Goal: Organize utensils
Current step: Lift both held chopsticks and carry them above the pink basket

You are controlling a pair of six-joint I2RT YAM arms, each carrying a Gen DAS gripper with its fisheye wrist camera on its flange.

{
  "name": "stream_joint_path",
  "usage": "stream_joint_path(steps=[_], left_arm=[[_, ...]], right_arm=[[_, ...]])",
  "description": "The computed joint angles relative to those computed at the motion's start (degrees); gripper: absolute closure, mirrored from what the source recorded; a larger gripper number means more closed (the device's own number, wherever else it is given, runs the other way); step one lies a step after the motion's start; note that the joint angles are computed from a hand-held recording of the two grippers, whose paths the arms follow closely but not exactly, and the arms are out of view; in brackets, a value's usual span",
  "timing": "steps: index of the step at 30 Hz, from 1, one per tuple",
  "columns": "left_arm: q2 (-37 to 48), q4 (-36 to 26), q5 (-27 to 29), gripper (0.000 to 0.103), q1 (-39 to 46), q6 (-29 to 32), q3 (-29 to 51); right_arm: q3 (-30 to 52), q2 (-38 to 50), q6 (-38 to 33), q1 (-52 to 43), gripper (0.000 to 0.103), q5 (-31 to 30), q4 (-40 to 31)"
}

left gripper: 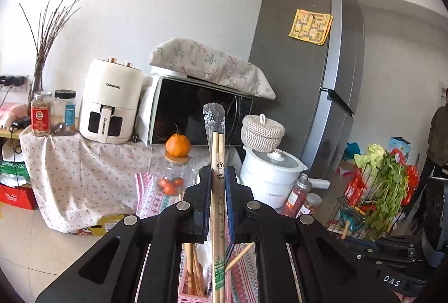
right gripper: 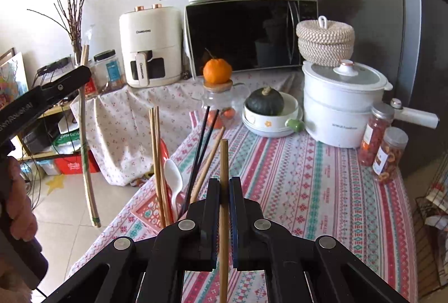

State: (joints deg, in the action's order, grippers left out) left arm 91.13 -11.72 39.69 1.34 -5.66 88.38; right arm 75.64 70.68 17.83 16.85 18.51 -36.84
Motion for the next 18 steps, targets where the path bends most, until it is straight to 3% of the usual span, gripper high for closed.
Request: stream_joint_path(steps=[5,13,18], left_arm=[[3.0,10.0,-7.1,0.093,-3.5,-2.4,-4.1],[7.4,18.6,-17.1,0.093,-8.9,0.3,-7.5],[9.6,15.5,-15.9,0.093,-8.7,2.1,-6.2]], right_arm=[[1.7,1.5,0.4,0.8,0.099,0.9,2.9],[3.6,3.3,0.8,1.1,0.099,1.8,6.1],[4.5,3.4,0.8,1.7,0.099,2.7,8.3]])
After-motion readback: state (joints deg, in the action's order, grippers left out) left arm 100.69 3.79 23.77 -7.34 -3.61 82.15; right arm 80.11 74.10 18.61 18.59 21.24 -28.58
